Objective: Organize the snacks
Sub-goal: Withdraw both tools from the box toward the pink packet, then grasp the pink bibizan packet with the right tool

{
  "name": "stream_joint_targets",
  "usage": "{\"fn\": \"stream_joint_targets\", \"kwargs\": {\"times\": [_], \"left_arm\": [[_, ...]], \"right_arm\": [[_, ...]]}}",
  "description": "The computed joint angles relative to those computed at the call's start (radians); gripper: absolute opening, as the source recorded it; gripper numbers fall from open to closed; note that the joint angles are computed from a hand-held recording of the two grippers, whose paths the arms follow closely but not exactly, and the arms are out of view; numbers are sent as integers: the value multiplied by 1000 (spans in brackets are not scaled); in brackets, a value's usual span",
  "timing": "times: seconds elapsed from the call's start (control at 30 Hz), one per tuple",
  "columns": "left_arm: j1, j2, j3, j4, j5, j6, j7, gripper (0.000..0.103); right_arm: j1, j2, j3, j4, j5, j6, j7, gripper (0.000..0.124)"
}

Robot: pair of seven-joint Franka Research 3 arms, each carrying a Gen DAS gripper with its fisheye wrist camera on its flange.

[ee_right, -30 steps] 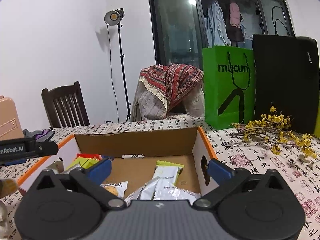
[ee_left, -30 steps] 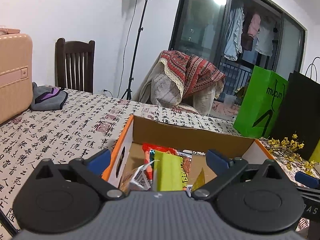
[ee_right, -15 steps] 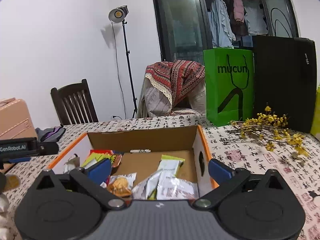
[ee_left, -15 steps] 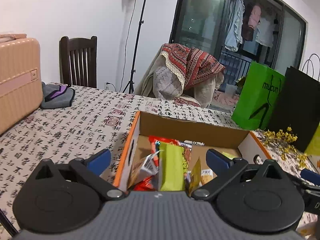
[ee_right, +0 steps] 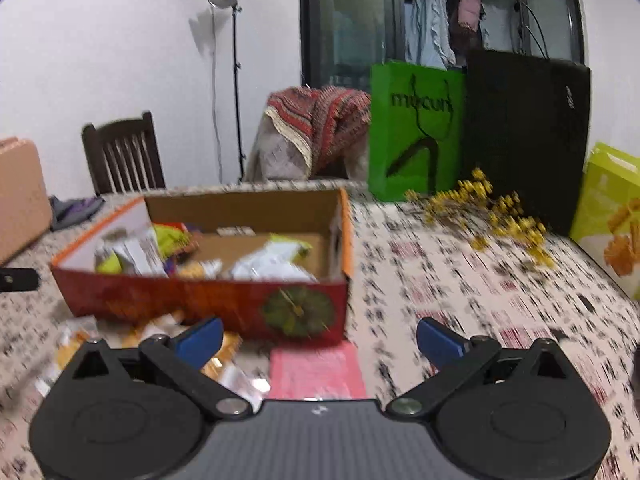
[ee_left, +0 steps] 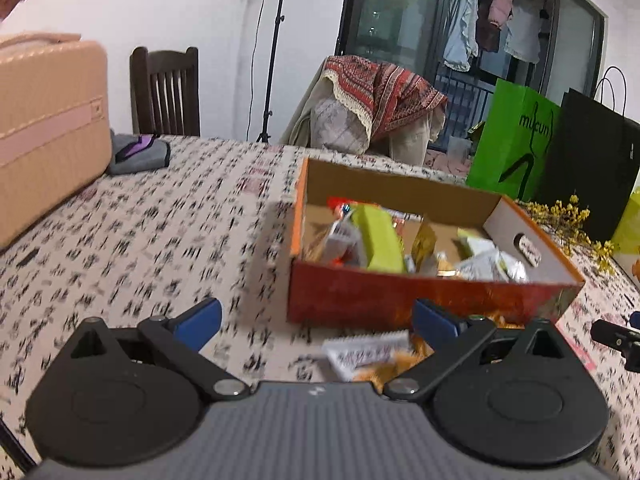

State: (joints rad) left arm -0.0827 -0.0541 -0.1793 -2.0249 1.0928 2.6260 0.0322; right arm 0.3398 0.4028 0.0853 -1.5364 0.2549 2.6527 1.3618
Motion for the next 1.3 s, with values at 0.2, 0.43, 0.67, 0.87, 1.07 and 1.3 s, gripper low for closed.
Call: {"fn": "stream_joint_targets", "kwargs": {"times": [0.2,0.43,0.67,0.87,1.07,1.3], "left_arm": [[19,-17,2,-62,92,35,-121,103],[22,-3,10,-68,169,62,-193,103],[29,-7,15,-78,177,88,-223,103],[34,-8,15,-81,173,101,-226,103],[36,-11,14,-85,173,100,-236,103],[38,-12,15,-87,164,97,-243,103]], "right_arm": [[2,-23,-23,-57,-24,-23,54,103],[4,-20,-25,-58,-56,-56,85,103],[30,22,-28,10,-98,-95,91,103],[36,117,-36,146,-121,-189,133,103],[-17,130,10,139,-1,-185,91,101],[-43,111,44,109,101,-161,-15,68]]}}
